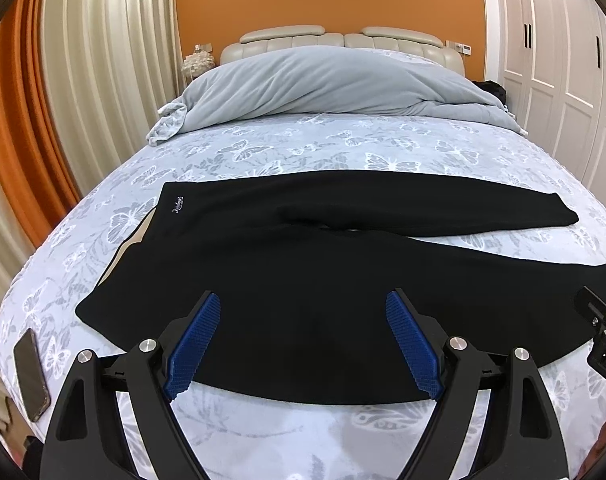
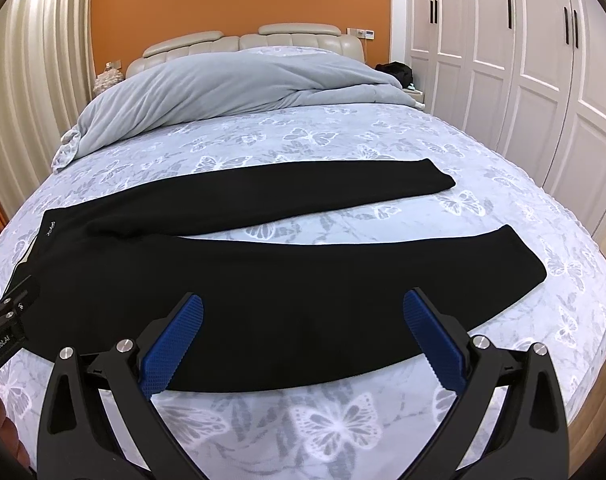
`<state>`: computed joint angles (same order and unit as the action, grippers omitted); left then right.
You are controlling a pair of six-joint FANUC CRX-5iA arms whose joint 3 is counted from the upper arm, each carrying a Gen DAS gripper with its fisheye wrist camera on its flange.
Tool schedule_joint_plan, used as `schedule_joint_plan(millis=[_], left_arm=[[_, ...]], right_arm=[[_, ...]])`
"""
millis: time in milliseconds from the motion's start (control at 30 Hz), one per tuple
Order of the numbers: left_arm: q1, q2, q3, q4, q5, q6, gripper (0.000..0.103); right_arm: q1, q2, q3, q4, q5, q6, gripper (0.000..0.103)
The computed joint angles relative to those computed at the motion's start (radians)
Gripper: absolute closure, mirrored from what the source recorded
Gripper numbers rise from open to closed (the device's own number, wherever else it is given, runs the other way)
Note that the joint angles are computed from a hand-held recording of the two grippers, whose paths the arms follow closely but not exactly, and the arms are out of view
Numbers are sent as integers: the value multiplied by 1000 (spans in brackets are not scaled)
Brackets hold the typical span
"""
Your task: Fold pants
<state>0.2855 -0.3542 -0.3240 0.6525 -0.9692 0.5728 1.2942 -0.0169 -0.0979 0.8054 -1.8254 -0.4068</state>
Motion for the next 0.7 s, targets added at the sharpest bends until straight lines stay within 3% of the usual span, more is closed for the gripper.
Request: schedule_joint_plan(millis=[700], left_arm=[[3, 0, -3, 5, 7, -4, 21]], right_arm=[[-1, 12, 11, 15, 10, 10, 5]])
